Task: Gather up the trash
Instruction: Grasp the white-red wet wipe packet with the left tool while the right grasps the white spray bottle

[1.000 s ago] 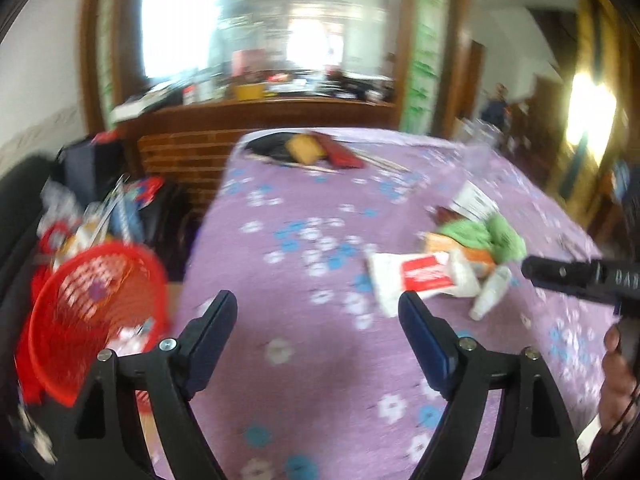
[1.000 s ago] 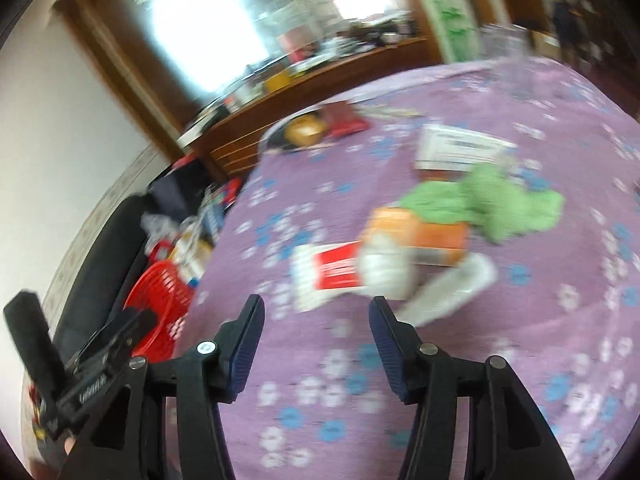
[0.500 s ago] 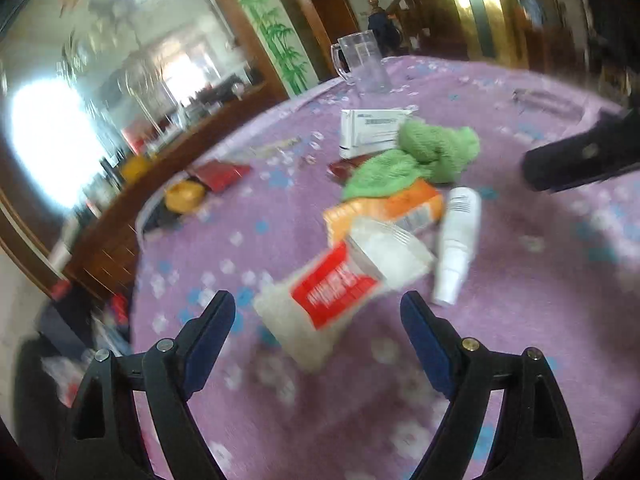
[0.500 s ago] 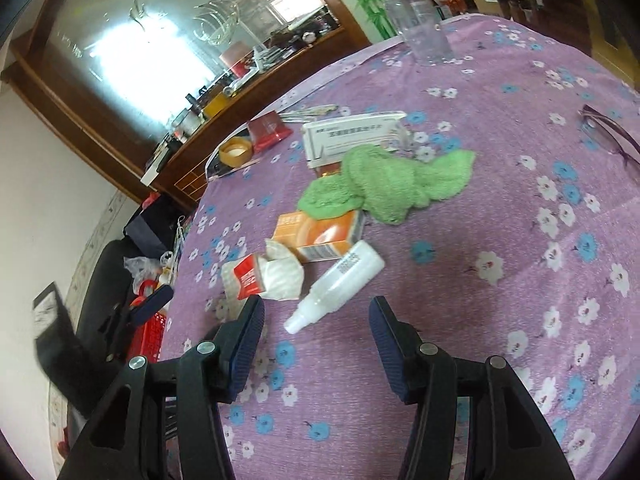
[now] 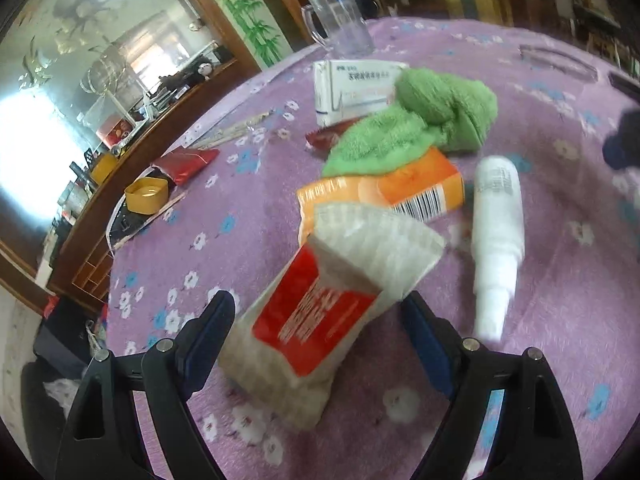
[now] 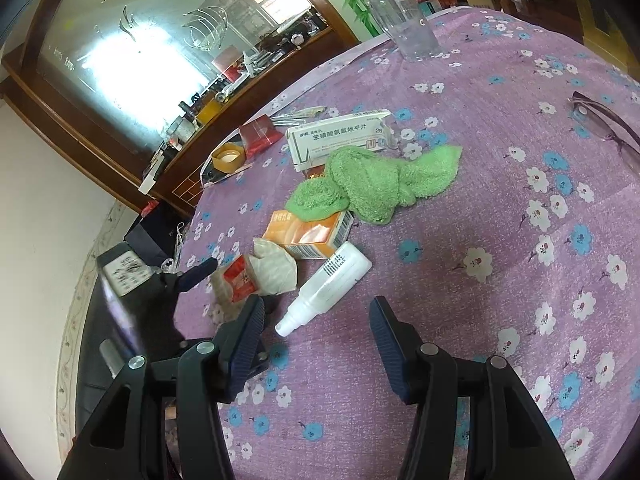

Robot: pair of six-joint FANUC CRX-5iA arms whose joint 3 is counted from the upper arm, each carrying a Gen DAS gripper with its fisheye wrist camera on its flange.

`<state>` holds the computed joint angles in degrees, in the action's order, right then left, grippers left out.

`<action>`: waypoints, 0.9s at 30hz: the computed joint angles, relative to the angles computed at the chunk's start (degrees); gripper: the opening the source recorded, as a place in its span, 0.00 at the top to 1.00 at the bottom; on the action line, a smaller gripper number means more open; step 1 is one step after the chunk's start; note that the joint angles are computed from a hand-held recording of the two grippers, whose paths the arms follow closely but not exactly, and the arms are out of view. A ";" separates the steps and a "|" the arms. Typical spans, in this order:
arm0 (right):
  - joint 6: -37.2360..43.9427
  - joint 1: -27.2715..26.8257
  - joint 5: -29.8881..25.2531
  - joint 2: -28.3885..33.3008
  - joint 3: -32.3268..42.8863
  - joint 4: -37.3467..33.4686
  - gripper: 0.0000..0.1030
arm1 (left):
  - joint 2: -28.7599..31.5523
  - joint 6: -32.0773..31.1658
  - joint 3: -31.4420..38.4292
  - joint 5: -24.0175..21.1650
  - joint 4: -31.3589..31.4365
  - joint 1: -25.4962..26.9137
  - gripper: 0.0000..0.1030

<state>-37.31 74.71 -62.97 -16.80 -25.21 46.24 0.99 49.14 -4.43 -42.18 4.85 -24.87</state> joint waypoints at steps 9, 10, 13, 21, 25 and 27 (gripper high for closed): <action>-0.06 -1.16 0.35 0.87 0.25 -1.49 0.42 | -0.45 9.50 0.19 -2.05 1.91 2.16 0.55; -0.07 -1.28 0.31 1.12 0.39 -1.76 0.42 | -0.76 8.83 -0.49 -2.39 4.24 3.03 0.56; 0.88 -2.06 1.02 2.06 1.04 -2.71 0.42 | -2.07 9.50 -2.29 -3.21 7.92 5.05 0.57; 8.90 -5.22 -0.33 8.76 7.48 -6.98 0.42 | -9.83 7.04 -11.66 -0.90 20.37 10.82 0.57; 11.88 -6.33 -1.96 12.22 10.62 -8.85 0.52 | -14.47 6.94 -15.79 2.03 21.96 11.81 0.57; 13.19 -6.76 -3.26 14.00 12.29 -10.17 0.53 | -16.60 7.33 -17.56 3.48 21.90 11.46 0.57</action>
<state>-24.12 67.95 -66.23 -2.80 -12.93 36.07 -15.61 56.47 -21.99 -38.71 26.75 -13.41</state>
